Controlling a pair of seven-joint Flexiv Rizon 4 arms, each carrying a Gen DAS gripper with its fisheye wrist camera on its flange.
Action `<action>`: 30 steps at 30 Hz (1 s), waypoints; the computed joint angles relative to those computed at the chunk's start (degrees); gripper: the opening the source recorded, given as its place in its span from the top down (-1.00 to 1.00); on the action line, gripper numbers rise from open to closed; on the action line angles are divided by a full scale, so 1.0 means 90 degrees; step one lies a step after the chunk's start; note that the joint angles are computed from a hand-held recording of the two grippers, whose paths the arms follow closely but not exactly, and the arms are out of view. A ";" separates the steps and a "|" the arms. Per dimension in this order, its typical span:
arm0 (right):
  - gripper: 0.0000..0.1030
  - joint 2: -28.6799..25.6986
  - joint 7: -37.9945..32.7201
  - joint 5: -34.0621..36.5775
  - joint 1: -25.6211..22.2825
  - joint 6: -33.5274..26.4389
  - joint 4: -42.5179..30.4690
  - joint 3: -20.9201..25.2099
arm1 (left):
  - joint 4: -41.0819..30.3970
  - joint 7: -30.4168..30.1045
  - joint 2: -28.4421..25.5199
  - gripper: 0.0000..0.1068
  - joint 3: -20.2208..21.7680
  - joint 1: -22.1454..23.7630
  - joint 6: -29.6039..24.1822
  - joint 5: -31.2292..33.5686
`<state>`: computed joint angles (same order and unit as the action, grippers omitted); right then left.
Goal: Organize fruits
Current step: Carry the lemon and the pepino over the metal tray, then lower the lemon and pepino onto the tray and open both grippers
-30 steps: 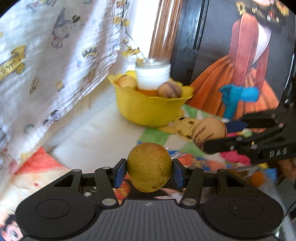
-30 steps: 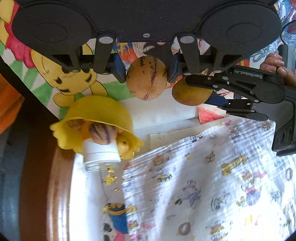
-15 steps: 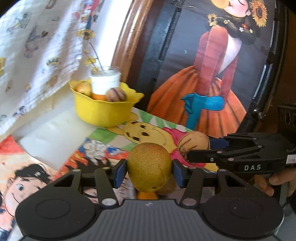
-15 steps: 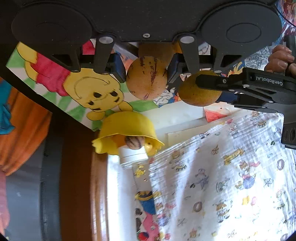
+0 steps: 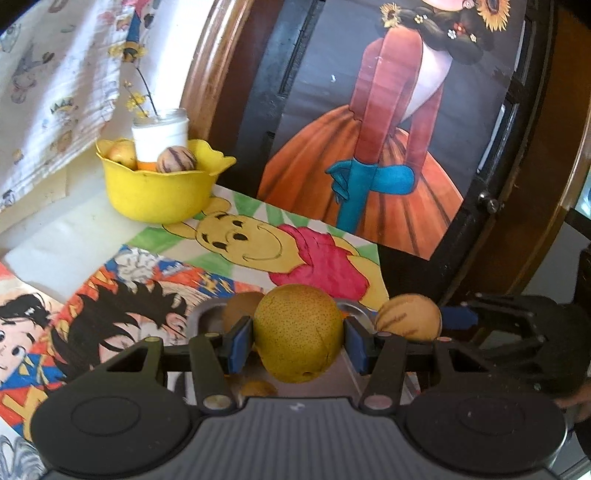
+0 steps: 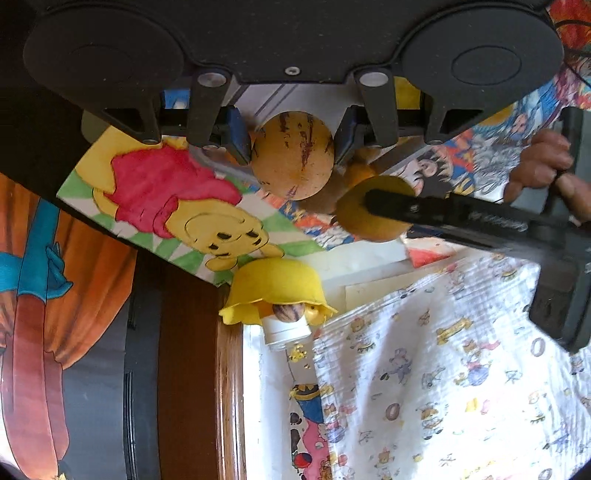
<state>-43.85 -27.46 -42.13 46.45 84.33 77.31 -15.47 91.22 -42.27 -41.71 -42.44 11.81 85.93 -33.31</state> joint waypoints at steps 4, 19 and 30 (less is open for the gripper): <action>0.01 0.0195 0.0332 -0.0163 0.0341 0.0242 0.0504 -0.0362 | 0.0070 -0.0028 0.0036 -0.07 0.0125 -0.0107 -0.0084 0.0031; 0.01 0.0393 0.1208 -0.0491 0.1657 0.0730 0.1556 -0.1833 | -0.0149 0.0157 0.0150 -0.07 0.0931 -0.0817 -0.0495 -0.0033; 0.00 0.0326 0.1415 -0.0647 0.2026 0.0758 0.1727 -0.2223 | -0.0894 0.0248 0.0130 -0.07 0.2628 -0.1984 -0.1036 0.0954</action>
